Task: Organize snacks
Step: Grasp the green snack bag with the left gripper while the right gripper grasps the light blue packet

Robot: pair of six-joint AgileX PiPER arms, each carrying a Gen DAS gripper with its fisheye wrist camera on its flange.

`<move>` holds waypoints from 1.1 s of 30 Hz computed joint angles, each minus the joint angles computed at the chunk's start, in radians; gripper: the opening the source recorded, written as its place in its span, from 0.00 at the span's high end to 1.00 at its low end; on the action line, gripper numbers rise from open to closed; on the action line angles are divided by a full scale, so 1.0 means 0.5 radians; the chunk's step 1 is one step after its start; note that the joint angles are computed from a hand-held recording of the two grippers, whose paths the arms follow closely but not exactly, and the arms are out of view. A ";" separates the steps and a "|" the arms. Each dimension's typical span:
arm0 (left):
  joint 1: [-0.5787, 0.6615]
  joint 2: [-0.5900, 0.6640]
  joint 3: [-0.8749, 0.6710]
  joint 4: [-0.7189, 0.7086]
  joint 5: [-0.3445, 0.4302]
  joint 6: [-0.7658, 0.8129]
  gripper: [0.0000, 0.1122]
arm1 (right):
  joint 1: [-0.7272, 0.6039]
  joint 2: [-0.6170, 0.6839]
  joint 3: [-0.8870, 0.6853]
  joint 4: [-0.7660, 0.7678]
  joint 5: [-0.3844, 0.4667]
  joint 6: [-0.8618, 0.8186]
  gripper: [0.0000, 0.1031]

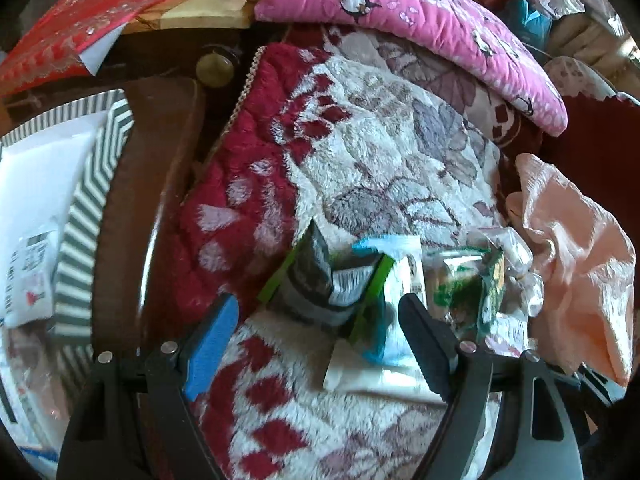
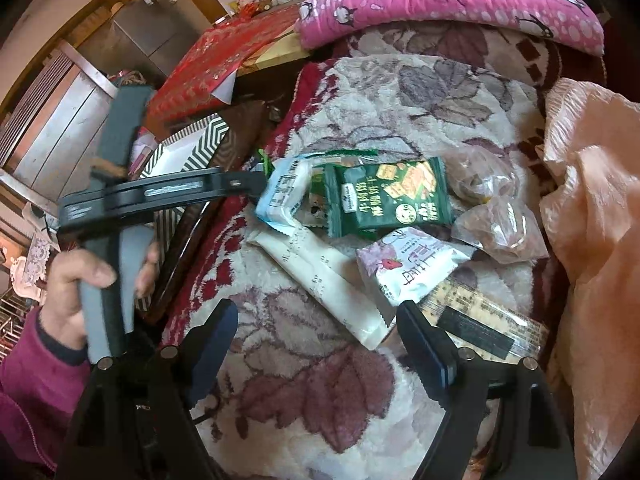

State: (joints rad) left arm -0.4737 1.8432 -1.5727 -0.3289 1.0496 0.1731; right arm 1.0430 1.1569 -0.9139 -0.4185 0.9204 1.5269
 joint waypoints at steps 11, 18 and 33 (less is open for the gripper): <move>-0.005 0.033 -0.017 -0.065 -0.052 0.142 0.72 | -0.126 0.152 -0.150 0.164 -0.122 -0.316 0.18; 0.126 -0.103 0.092 -0.146 -0.014 0.206 0.75 | -0.228 0.279 -0.279 0.233 -0.252 -0.501 0.18; 0.360 -0.453 0.229 -0.026 -0.015 0.194 0.75 | -0.606 0.849 -0.694 0.453 -0.292 -1.017 0.18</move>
